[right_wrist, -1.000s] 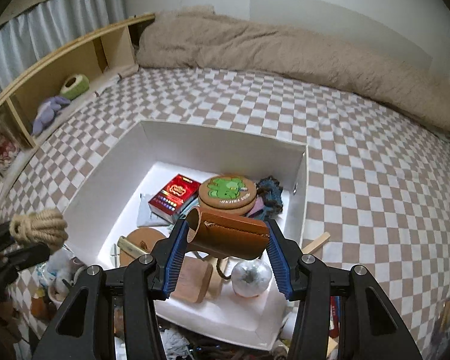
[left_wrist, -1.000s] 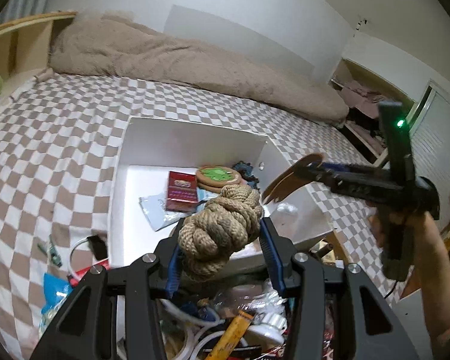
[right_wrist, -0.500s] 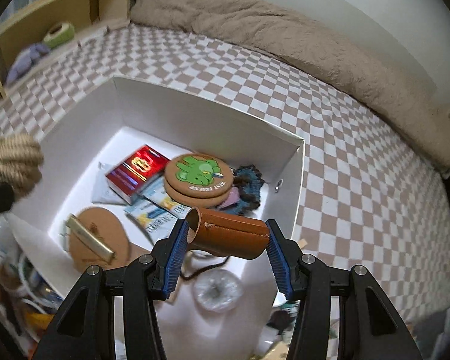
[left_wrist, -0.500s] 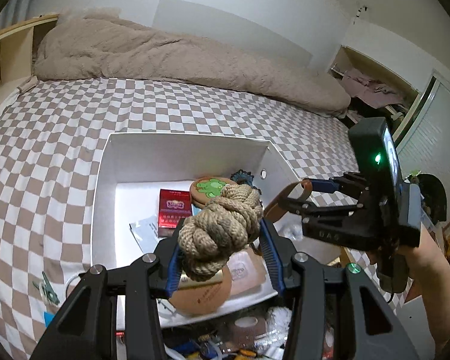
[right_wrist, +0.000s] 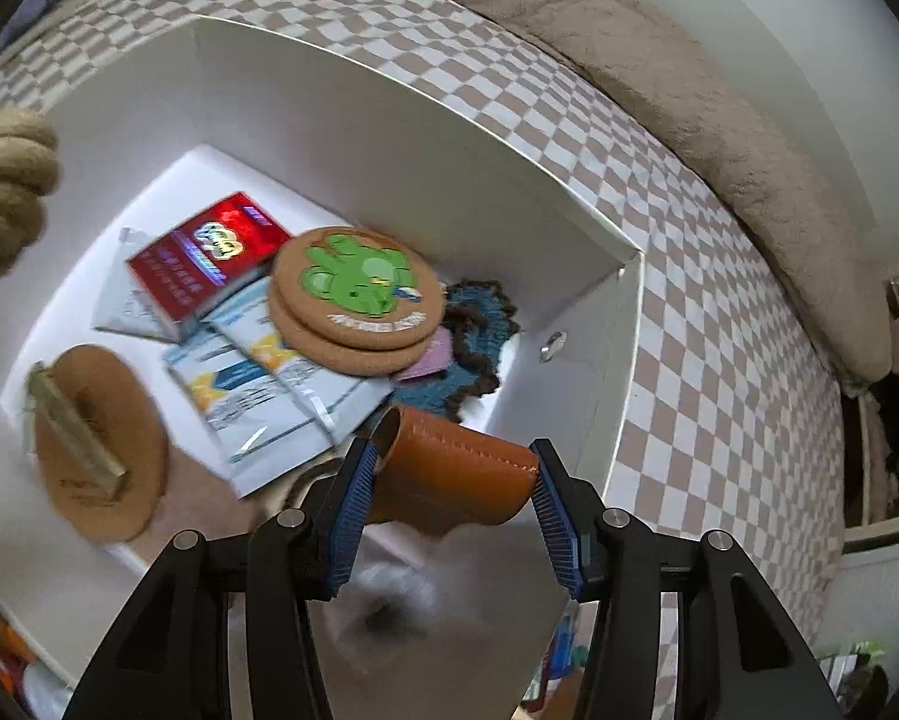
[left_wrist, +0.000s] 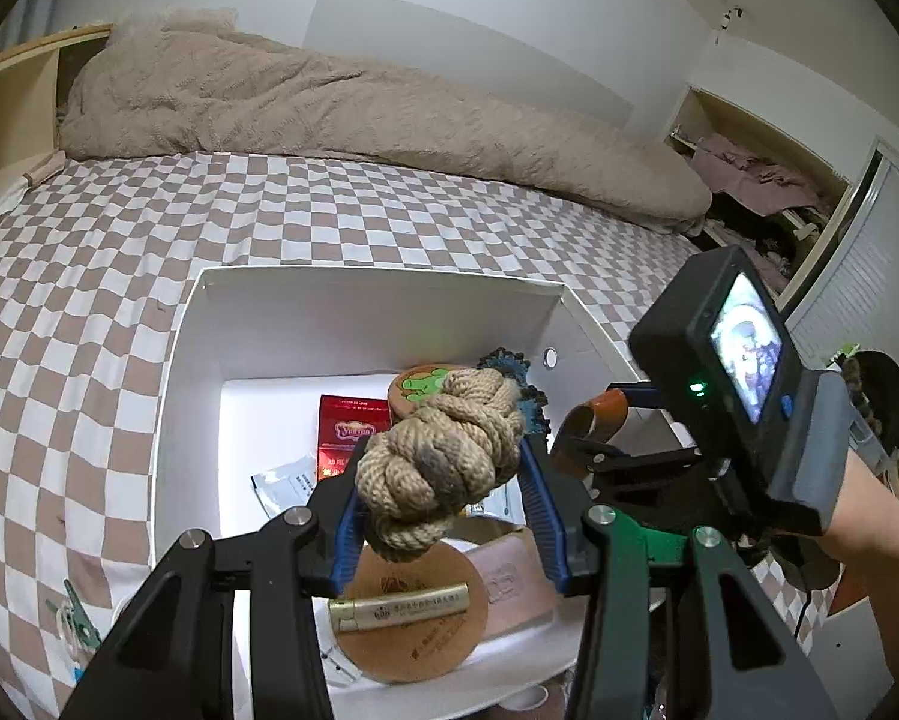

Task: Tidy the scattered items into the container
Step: 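Open the right gripper to drop the leather strip into the box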

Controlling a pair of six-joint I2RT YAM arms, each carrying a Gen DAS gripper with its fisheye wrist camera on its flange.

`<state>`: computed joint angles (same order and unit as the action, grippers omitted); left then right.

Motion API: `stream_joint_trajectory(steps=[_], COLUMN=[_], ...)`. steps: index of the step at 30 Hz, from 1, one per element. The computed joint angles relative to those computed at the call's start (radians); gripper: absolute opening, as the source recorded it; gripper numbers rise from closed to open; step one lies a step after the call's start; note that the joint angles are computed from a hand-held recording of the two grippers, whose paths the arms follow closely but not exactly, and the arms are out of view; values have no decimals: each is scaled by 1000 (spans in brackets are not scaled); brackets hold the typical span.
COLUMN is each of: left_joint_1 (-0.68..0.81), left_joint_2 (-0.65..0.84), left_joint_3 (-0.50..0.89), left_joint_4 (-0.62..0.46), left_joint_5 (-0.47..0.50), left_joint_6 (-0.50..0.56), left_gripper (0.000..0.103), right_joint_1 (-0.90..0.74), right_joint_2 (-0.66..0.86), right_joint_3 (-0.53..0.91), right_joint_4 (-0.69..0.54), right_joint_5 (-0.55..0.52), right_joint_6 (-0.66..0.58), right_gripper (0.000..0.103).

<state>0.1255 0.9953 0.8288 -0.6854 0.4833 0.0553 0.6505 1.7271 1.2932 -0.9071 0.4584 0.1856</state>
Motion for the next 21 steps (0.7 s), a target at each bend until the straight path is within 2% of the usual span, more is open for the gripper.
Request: stream_joint_trajectory(steps=[5,9,11,15,21], left_joint_1=[0,3,2,-5,-14], left_joint_2=[38,58,69,90,138], left_joint_3=[0,10,17,29,54], left_joint_4=[25,31,32,32,12], left_joint_5=[0,-5,-7,-13,-18], left_joint_6=[-2,6,5,4,-1], left_gripper=[47,47,47,47,47], right_joint_1=[-41,-45,-49,-37,-21], right_joint_2=[33,55,56,19,-79], right_joint_3=[7,16,12,-18,-62], right_joint_4=[21,42,65,140,190], right_joint_5=[-22,0,6,23,45], right_joint_6=[-18,-32,-45,-75,-92], right_gripper=[52,53,57,91,93])
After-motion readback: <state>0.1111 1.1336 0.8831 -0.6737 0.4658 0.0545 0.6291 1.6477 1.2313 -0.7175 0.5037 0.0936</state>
